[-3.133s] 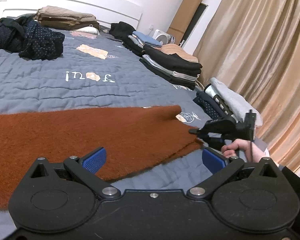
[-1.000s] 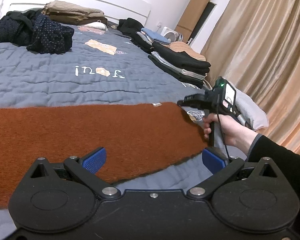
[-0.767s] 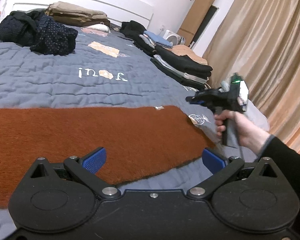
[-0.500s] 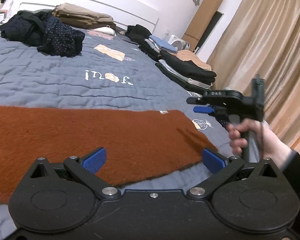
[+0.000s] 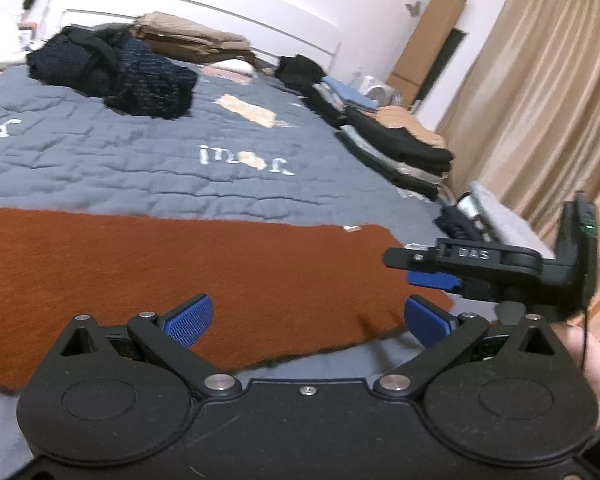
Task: Fold clothes
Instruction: 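Move the left gripper to the sweater end and grasp it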
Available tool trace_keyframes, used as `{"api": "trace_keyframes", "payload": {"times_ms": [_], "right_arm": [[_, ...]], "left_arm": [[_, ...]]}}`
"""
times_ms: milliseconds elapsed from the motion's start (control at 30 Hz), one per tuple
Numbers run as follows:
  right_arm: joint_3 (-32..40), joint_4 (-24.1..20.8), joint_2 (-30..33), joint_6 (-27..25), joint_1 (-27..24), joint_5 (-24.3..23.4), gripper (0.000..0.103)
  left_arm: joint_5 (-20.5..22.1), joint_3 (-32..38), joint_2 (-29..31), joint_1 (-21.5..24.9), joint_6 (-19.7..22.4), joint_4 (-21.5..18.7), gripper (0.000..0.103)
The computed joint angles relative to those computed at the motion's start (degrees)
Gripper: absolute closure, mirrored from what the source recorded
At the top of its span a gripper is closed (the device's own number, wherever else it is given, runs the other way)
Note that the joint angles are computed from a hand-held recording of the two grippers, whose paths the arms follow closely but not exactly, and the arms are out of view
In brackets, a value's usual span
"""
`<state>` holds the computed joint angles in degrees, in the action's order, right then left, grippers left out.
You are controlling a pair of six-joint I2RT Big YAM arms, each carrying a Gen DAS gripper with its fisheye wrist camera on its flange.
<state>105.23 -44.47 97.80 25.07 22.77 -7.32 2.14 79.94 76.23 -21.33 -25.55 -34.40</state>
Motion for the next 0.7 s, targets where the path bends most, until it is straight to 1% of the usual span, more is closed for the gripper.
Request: {"api": "trace_keyframes", "payload": {"times_ms": [67,100,167,200,267,300,367,433,500,567,600,700], "right_arm": [[-0.6,0.0,-0.3,0.4,0.4,0.2,0.047],[-0.1,-1.0,0.0,-0.1,0.7,0.4,0.047],[2.5,-4.9,1.3,-2.4,1.3,1.6,0.047],[3.1,-6.0,1.7,-3.4,1.8,2.5,0.047],[3.2,-6.2,1.8,-4.9,3.0,5.0,0.047],[3.4,-6.2,2.0,-5.3,3.4,5.4,0.047],[3.6,-5.9,2.1,-5.3,3.9,4.6,0.047],[3.8,-5.6,2.2,-4.7,4.3,2.8,0.047],[3.9,-5.1,2.2,-4.6,4.9,2.6,0.047],[4.0,-4.6,2.4,-3.8,5.6,3.4,0.047],[4.1,-4.4,2.5,-3.1,5.9,3.3,0.047],[5.1,-4.4,3.4,-1.1,6.7,2.2,0.047]], "left_arm": [[-1.1,-0.2,-0.1,0.0,0.3,-1.0,0.0],[-1.6,-0.1,-0.1,0.0,0.3,-1.8,0.0],[-2.6,-0.2,-0.4,0.1,0.3,-2.9,0.0],[-3.1,-0.3,-0.6,0.1,0.3,-3.4,0.0],[-5.5,-1.1,-1.4,0.1,1.1,-3.4,0.0],[-6.9,-1.6,-2.0,-0.1,1.7,-3.0,0.0],[-9.8,-2.7,-3.0,-0.2,2.7,-2.3,0.0],[-11.1,-3.4,-3.9,0.0,3.1,-2.5,0.0],[-12.3,-4.2,-4.6,0.5,2.3,-3.0,0.0],[-13.1,-3.9,-4.6,1.5,0.8,-5.4,0.0],[-12.8,-4.1,-4.8,2.3,-0.2,-6.1,0.0],[-12.0,-5.9,-6.3,4.8,-4.8,-5.9,0.0]]}}
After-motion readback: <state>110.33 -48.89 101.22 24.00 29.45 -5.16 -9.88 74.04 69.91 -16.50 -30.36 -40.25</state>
